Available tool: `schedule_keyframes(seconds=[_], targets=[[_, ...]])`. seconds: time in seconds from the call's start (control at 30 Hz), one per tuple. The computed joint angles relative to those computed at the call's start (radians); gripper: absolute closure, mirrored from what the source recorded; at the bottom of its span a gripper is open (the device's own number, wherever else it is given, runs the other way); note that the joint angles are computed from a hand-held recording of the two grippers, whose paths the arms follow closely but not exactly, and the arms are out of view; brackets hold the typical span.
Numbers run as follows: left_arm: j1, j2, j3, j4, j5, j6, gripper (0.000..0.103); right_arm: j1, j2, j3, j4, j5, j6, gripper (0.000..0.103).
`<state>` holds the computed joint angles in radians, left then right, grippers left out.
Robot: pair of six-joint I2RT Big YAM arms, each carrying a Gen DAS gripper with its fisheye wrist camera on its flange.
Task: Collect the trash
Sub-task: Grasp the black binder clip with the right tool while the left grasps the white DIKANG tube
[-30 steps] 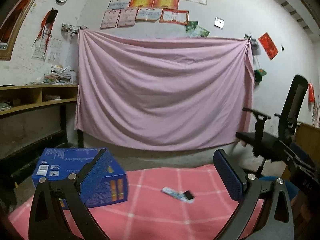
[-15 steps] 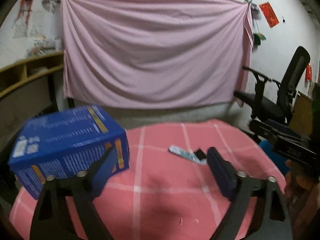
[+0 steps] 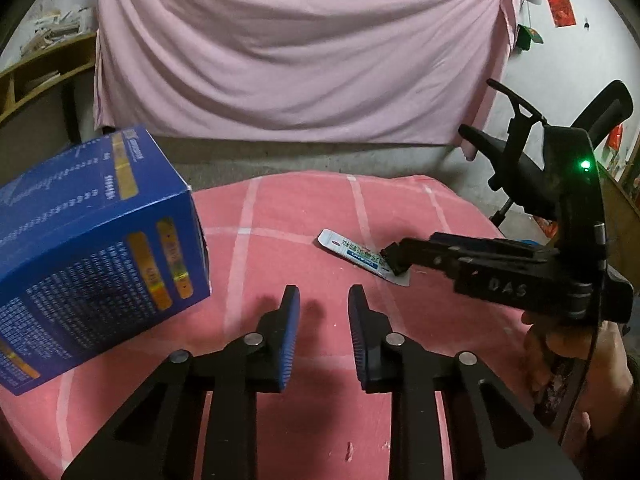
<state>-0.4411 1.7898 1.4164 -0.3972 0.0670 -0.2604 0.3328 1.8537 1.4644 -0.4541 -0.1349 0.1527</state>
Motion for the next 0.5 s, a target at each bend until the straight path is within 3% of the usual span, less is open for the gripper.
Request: schedule_keyframes(seconds=[0.17, 0.3, 0.33, 0.5], targets=[[0.006, 0.029, 0.041, -0.045, 0.010, -0.014, 0.083, 0.005, 0.056, 0.078, -0.099, -0.045, -0.049, 0.059], [0.006, 0.054, 0.076, -0.076, 0.026, -0.015, 0.083, 0.011, 0.084, 0.124, -0.161, -0.023, -0.085, 0.066], [0.007, 0.057, 0.081, -0.076, 0.037, -0.016, 0.083, 0.013, 0.084, 0.127, -0.168, -0.011, -0.095, 0.071], [0.003, 0.087, 0.132, -0.107, 0.041, -0.008, 0.083, 0.004, 0.059, 0.094, -0.157, 0.001, -0.102, 0.071]])
